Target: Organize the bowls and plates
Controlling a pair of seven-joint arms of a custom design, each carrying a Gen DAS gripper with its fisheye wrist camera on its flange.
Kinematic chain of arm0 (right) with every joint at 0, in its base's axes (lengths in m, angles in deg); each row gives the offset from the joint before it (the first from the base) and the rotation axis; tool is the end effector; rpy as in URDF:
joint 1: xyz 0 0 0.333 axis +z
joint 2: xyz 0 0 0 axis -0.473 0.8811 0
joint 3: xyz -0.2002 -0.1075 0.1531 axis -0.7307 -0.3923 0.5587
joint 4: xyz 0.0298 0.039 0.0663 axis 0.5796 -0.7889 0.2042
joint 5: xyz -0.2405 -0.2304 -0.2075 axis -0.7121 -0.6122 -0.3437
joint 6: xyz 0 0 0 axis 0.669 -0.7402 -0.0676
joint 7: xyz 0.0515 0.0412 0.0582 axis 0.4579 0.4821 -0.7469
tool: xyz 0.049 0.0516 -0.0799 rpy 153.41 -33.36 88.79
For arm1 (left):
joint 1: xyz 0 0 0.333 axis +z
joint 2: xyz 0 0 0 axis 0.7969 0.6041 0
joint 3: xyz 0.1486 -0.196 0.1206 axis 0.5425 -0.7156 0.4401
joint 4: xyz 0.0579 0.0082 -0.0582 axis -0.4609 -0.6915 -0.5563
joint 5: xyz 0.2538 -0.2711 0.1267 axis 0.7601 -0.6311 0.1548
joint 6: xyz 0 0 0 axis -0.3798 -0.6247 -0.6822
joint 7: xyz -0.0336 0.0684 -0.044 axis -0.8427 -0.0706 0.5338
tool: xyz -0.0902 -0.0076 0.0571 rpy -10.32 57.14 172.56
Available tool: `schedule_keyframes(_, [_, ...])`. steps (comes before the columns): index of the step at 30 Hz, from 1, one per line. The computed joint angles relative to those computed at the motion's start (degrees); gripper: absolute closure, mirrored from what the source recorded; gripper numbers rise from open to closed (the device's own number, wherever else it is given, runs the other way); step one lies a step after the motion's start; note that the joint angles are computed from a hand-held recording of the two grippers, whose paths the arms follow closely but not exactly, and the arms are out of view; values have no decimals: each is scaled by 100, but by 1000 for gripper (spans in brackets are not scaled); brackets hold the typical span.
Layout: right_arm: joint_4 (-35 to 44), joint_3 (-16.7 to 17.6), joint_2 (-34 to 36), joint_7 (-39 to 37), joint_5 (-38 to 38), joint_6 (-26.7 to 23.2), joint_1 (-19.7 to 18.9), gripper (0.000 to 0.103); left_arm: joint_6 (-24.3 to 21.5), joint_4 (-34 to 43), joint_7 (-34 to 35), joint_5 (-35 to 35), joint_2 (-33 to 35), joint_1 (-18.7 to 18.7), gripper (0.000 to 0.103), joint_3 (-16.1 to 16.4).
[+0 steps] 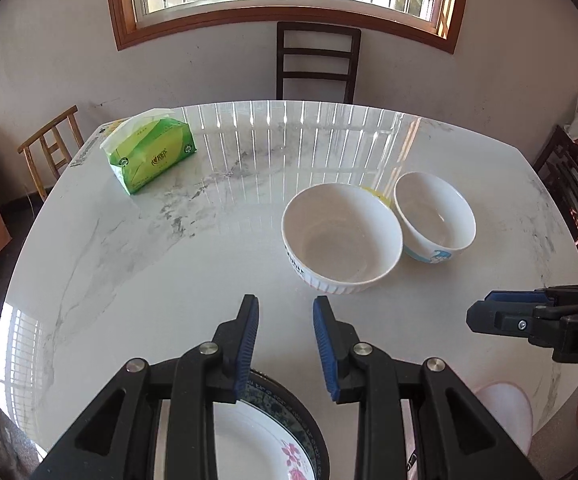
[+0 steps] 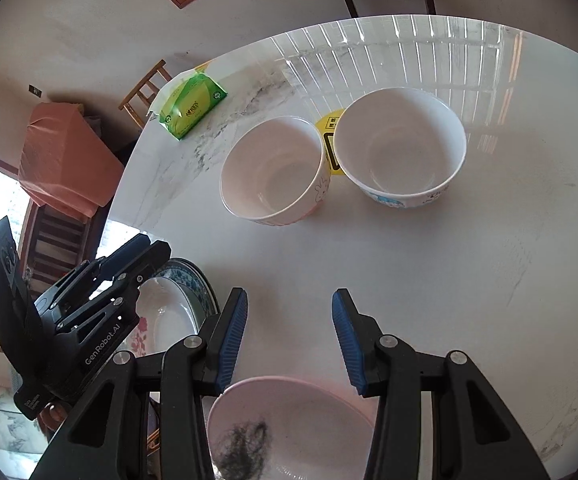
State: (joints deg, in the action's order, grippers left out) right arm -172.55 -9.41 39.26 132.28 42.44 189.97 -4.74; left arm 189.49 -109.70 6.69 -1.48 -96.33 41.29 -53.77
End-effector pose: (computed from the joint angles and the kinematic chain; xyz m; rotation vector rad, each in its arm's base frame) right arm 0.4410 0.2645 0.5658 -2.1044 1.5661 0.2234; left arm 0.3950 -0.2174 0.5795 -1.9867 1.8001 -0.6214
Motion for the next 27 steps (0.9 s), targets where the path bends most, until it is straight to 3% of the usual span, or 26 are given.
schedule_keyframes(8, [708, 130, 889, 584, -208, 288, -57, 64, 213, 901, 764, -447, 1304, 118, 74, 417])
schedule_keyframes(18, [1159, 215, 1496, 836, -394, 318, -74, 67, 291, 1421, 1172, -667, 2051, 202, 74, 458])
schedule_keyframes(27, [1320, 273, 1768, 1003, -557, 329, -52, 67, 236, 1584, 974, -357, 2488, 239, 74, 384])
